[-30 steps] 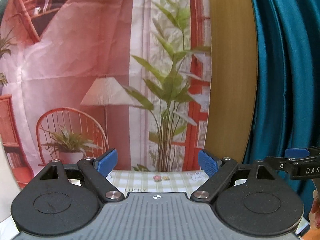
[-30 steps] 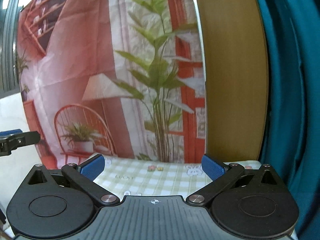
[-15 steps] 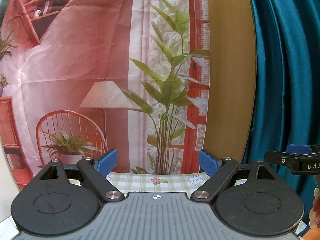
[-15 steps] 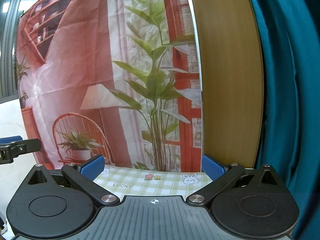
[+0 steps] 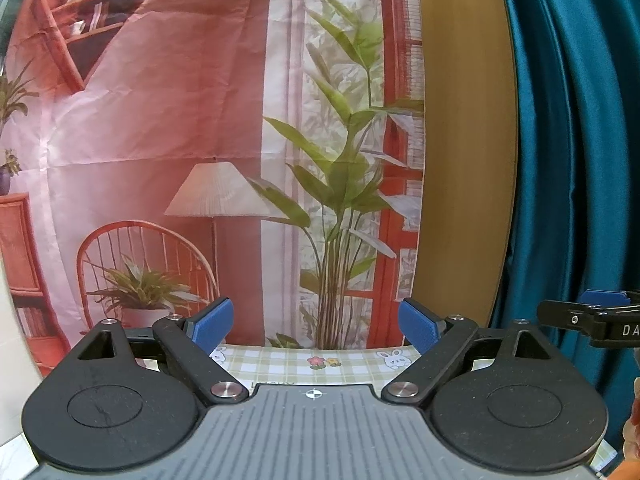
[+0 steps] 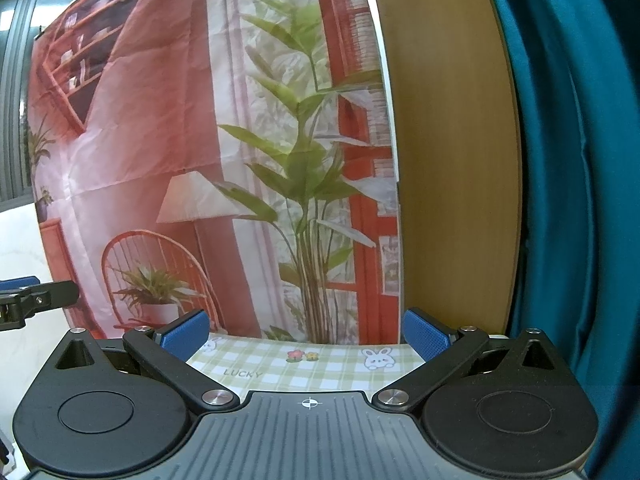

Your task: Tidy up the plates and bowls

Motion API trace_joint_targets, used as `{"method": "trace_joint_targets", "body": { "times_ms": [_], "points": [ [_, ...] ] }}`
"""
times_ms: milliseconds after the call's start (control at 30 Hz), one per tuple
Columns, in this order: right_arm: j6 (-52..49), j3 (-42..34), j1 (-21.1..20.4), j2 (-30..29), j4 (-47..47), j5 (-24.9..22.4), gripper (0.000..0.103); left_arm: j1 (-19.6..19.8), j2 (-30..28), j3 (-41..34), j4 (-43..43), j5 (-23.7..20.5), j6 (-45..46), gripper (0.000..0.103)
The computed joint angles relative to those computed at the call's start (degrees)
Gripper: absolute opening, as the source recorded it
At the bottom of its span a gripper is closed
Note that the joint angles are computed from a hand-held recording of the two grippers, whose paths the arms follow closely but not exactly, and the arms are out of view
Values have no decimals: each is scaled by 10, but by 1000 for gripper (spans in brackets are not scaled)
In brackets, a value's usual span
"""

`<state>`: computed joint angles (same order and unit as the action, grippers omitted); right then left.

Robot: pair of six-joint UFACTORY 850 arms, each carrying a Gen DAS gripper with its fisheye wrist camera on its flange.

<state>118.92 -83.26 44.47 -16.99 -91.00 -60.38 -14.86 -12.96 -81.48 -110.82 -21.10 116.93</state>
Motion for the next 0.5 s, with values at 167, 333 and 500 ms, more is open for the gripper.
{"method": "trace_joint_targets", "body": {
  "times_ms": [167,333,500],
  "points": [
    [3,2,1,1,-3,-2,103,1,2,3,-8,-1,7,91],
    [4,3,2,2,-3,-3,103,1,2,2,-15,1,12,91],
    [5,4,2,3,-4,-5,103,0,2,0,-17,4,13,91]
  ]
}}
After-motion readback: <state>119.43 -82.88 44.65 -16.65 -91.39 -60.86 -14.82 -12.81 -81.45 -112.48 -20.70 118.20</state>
